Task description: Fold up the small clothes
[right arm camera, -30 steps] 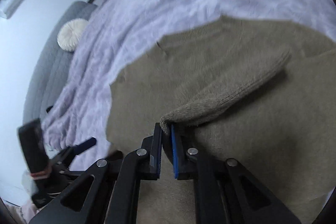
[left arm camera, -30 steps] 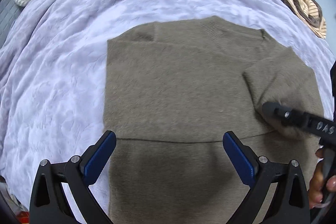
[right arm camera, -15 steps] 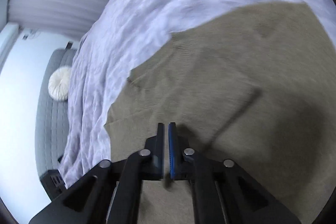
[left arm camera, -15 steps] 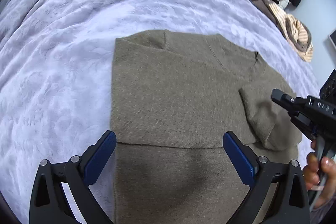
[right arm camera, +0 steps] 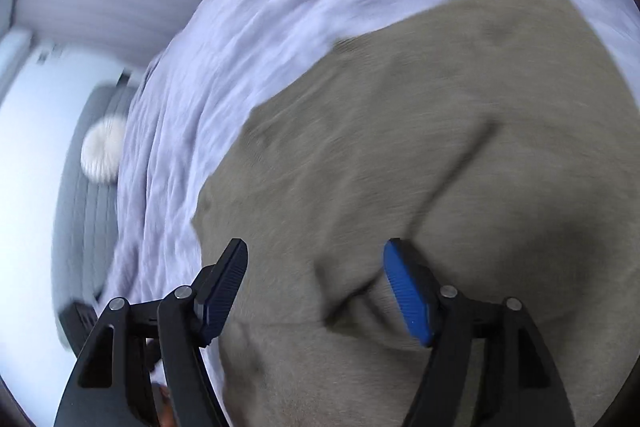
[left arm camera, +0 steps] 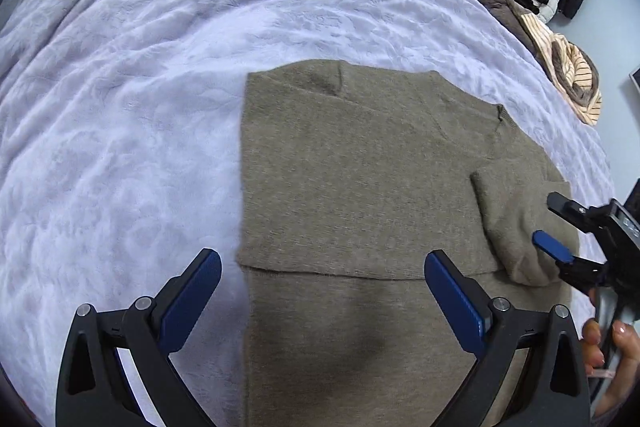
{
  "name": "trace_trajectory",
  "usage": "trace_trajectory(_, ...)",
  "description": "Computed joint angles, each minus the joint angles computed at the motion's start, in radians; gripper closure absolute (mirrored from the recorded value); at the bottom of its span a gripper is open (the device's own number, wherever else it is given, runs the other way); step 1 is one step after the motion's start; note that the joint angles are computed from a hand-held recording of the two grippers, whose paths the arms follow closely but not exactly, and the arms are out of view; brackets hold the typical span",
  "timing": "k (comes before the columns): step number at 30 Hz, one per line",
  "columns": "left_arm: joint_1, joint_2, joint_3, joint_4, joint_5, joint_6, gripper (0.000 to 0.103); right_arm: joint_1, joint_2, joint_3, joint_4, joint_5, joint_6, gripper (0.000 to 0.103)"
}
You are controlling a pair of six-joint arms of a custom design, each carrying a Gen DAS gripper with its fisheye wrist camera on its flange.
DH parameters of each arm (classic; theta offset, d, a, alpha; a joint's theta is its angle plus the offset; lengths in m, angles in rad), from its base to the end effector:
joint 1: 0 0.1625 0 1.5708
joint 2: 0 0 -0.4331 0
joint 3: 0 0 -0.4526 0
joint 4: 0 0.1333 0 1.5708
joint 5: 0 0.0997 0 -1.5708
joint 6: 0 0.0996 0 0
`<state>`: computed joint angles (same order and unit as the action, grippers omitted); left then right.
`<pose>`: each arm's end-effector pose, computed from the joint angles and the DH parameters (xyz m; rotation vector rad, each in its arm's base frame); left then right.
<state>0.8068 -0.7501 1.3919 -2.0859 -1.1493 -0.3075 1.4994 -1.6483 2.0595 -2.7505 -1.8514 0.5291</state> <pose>-0.4048 -0.6741 0.0841 0.6495 2.6332 -0.1482 0.0684 -0.5258 0.4139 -0.9841 -2.6360 1.1963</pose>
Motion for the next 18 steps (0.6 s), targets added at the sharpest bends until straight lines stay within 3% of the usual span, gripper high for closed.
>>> trace_trajectory(1, 0.003, 0.002, -0.003, -0.001, -0.026, -0.006, 0.001, -0.016, -0.004, 0.005, -0.011, 0.009, 0.027, 0.031)
trace_trajectory(2, 0.005, 0.002, -0.005, -0.005, -0.046, -0.009, 0.001, -0.03, -0.006, 0.008, -0.02, 0.024, 0.043, 0.039)
trace_trajectory(3, 0.006, 0.0, -0.005, -0.009, -0.058, -0.007, 0.001, -0.042, -0.002, 0.006, -0.03, 0.037, 0.052, 0.059)
trace_trajectory(4, 0.005, -0.002, -0.005, -0.013, -0.064, -0.003, 0.001, -0.049, 0.014, -0.005, -0.037, 0.058, 0.046, 0.073)
trace_trajectory(5, 0.005, -0.005, -0.005, -0.018, -0.069, 0.004, 0.001, -0.053, 0.025, -0.018, -0.036, 0.085, 0.021, 0.096)
trace_trajectory(7, 0.007, -0.012, -0.005, -0.024, -0.076, 0.021, 0.001, -0.026, 0.069, -0.06, -0.029, 0.101, -0.093, 0.096)
trace_trajectory(10, 0.015, -0.021, -0.007, -0.029, -0.089, 0.033, 0.001, 0.054, 0.167, -0.159, 0.058, 0.06, -0.263, 0.096)
trace_trajectory(12, 0.021, -0.018, -0.014, -0.019, -0.089, 0.027, 0.001, 0.085, 0.208, -0.196, 0.12, 0.034, -0.333, 0.096)
trace_trajectory(16, 0.035, 0.0, -0.032, 0.008, -0.138, 0.015, 0.001, 0.145, 0.285, -0.259, 0.324, -0.102, -0.401, 0.089)
trace_trajectory(18, 0.038, 0.014, -0.04, 0.019, -0.169, 0.016, 0.001, 0.158, 0.278, -0.24, 0.325, -0.118, -0.404, 0.085)
